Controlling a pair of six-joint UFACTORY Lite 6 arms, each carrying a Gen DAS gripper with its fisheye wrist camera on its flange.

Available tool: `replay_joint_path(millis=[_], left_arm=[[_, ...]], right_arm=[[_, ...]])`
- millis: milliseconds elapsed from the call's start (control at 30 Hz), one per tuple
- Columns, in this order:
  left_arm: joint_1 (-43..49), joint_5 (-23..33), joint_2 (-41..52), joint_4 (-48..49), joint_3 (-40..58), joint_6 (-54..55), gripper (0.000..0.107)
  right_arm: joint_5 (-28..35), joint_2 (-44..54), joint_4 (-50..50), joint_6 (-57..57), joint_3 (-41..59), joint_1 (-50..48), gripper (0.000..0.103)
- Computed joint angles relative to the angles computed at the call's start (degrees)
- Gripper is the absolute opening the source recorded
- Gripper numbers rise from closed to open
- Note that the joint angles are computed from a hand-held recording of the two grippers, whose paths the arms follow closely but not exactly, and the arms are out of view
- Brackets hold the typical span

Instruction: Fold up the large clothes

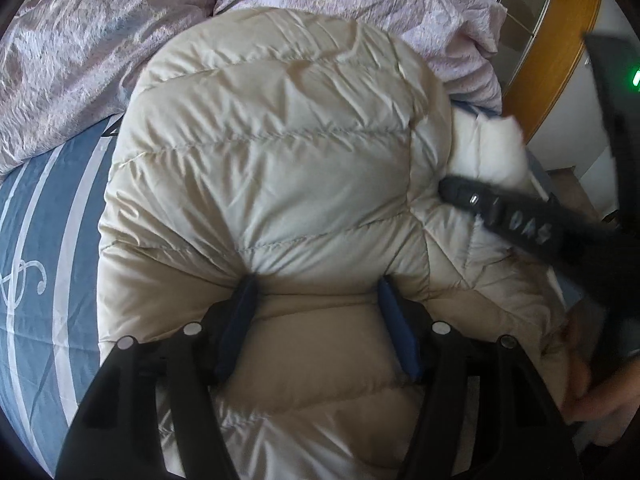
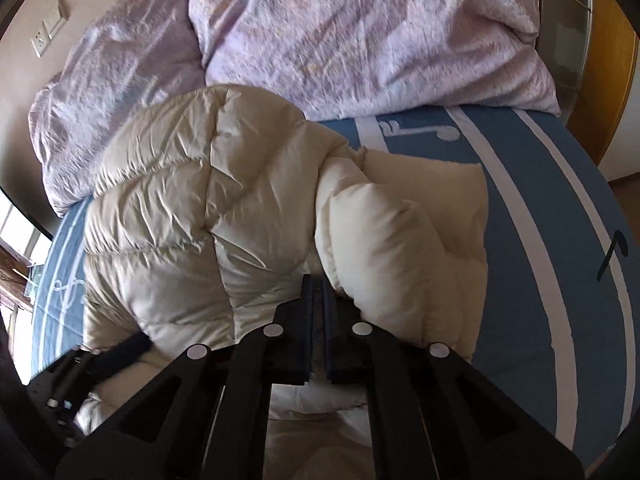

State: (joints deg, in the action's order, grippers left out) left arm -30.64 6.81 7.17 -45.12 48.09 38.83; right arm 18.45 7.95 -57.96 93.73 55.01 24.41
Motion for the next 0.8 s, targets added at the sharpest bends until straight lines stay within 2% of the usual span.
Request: replay_joint_path(millis=[100, 167, 467, 533, 633, 700, 800], left_arm=[[1.56, 2.29, -2.69, -9.17, -1.7, 9.39, 0.062], [2.83, 4.27, -5.24, -11.14, -3.16, 11.52, 0.062], [7.35, 9.04, -12.18, -6.92, -4.09, 7.79, 0.062], [8.17, 9.18, -11.85, -5.48, -3.11, 6.97, 0.062], [7.0, 8.32, -8.96, 0.9, 1.33, 0.28, 0.062], [5.83, 7.59, -6.1, 6.15, 5.11, -5.28, 0.062], [6.0, 7.58, -4.84, 8.56, 6.91, -7.13, 0.062]], right_arm=[[-1.16, 0.35, -4.45, 3.75, -1.49, -0.64, 0.0], [-2.41, 0.44, -6.67, 5.75, -2.3, -1.45, 0.0], [-9.11, 0.13, -25.47, 24.22, -6.12, -5.85, 0.0], [-8.81, 0.21, -22.36, 20.94, -5.7, -5.6, 0.0], [-7.65, 0.19, -15.92, 14.35, -4.83, -5.01, 0.0], [-7.7, -0.04, -16.14, 14.86, -4.99, -5.13, 0.0], [-7.25, -0.3, -17.47, 16.76, -5.32, -4.9, 0.0]])
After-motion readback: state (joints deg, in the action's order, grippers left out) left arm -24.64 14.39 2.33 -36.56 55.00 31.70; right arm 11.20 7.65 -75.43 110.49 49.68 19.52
